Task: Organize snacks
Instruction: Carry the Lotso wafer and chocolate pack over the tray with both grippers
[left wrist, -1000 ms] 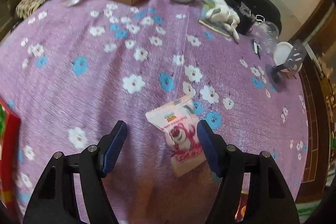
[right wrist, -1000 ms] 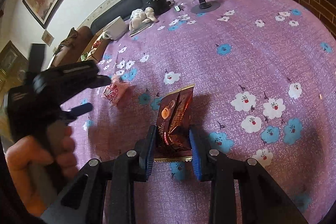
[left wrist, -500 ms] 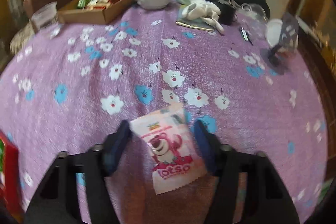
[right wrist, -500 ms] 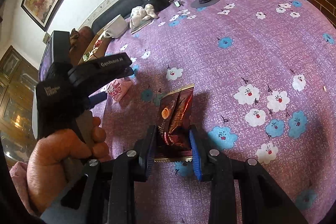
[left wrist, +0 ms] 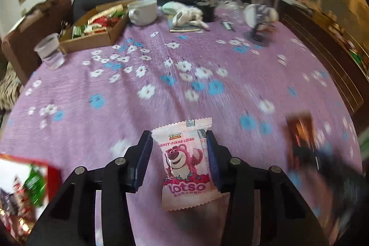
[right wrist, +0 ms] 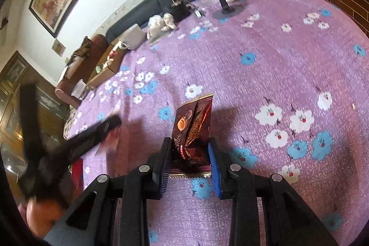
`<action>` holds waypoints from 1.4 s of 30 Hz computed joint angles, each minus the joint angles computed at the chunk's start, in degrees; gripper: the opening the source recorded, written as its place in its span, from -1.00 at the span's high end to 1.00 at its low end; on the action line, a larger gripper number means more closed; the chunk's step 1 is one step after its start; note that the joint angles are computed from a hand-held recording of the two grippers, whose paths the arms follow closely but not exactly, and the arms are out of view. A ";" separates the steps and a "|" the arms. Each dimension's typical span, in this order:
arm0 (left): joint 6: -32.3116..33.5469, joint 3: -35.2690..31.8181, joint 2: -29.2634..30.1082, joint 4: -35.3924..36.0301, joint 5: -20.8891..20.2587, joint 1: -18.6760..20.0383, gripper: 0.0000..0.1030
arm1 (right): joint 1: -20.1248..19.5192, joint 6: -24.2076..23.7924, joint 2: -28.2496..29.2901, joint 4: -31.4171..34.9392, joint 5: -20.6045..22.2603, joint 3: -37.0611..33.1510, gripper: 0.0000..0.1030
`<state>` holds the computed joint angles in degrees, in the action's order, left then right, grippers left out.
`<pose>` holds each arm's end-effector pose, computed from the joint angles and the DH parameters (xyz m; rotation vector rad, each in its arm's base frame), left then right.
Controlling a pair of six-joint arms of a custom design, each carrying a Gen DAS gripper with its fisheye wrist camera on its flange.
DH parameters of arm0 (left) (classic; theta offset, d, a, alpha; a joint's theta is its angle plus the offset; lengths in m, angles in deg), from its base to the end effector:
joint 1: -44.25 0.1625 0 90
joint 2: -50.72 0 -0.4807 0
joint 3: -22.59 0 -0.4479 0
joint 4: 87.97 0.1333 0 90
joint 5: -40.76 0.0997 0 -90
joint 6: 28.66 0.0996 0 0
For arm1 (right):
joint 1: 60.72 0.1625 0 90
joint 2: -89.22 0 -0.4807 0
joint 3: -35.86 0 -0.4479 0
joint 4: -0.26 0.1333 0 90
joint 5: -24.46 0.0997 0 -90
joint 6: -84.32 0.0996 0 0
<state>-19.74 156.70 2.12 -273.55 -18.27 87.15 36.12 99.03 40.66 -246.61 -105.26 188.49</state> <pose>-0.2158 -0.4524 0.0099 1.1874 2.3699 -0.4607 0.1085 -0.3199 0.1215 -0.5765 -2.2949 1.2930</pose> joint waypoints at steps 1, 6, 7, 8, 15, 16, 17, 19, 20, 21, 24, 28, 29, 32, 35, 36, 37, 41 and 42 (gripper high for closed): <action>1.04 2.08 -1.77 -1.34 -0.13 -0.25 0.16 | 0.81 -1.01 0.53 -0.82 -0.97 -0.41 0.39; 6.99 12.01 -10.64 -9.37 0.78 -2.21 0.15 | 2.70 -2.71 1.93 -3.18 0.60 -1.30 0.40; 7.90 13.50 -12.31 -10.47 1.04 -2.54 0.15 | 4.13 -2.37 2.39 -2.90 -0.77 -1.86 0.40; 8.74 15.12 -14.49 -11.40 1.30 -2.78 0.15 | 5.91 -2.02 3.05 -2.70 -1.94 -2.41 0.40; 11.65 19.31 -25.91 -11.70 1.18 0.10 0.15 | 18.30 1.40 10.11 3.21 -6.77 -8.50 0.40; 12.04 19.47 -27.66 -11.06 0.84 1.00 0.15 | 19.74 1.60 11.15 4.37 -7.09 -9.78 0.40; 12.55 19.56 -28.86 -10.89 0.63 1.77 0.15 | 20.99 1.88 11.99 5.99 -7.02 -11.11 0.41; 13.97 19.77 -30.96 -11.25 0.44 3.64 0.15 | 23.10 2.12 13.25 9.44 -7.02 -13.66 0.41; 14.33 19.77 -31.89 -10.98 0.19 4.52 0.15 | 24.00 2.16 13.75 11.17 -7.30 -14.87 0.41; 14.71 19.56 -33.11 -10.54 -0.55 6.00 0.15 | 24.68 2.14 14.11 12.86 -7.42 -15.98 0.41; 15.98 18.93 -35.24 -9.80 -1.95 9.27 0.15 | 26.76 2.72 15.50 18.19 -7.46 -19.70 0.41; 17.31 17.96 -36.63 -9.66 -3.77 13.21 0.14 | 28.86 3.13 17.47 24.15 -7.34 -24.28 0.41; 17.58 17.72 -37.16 -9.36 -4.19 14.10 0.14 | 29.32 3.20 17.99 25.46 -7.15 -25.42 0.41; 18.65 16.93 -38.07 -9.39 -5.42 16.95 0.14 | 30.32 2.62 19.35 28.59 -7.05 -28.19 0.41; 19.28 16.22 -39.06 -8.75 -6.53 19.36 0.14 | 31.20 2.01 20.50 30.53 -6.78 -30.64 0.41; 19.55 16.06 -39.62 -8.41 -6.93 20.10 0.14 | 31.52 1.81 20.90 30.87 -6.77 -31.34 0.41; 19.86 15.92 -39.95 -8.29 -7.24 20.73 0.14 | 31.95 1.33 21.45 31.00 -6.88 -32.17 0.41; 21.20 15.76 -42.02 -7.58 -8.13 22.84 0.14 | 33.37 -0.09 22.79 30.72 -7.40 -34.09 0.41; 21.40 15.86 -42.63 -7.35 -8.42 23.20 0.14 | 33.67 -0.43 23.05 30.30 -7.46 -34.33 0.41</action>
<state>1.66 172.56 -40.51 -280.90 -26.69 110.36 69.78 98.60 63.70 -216.30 -112.72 154.15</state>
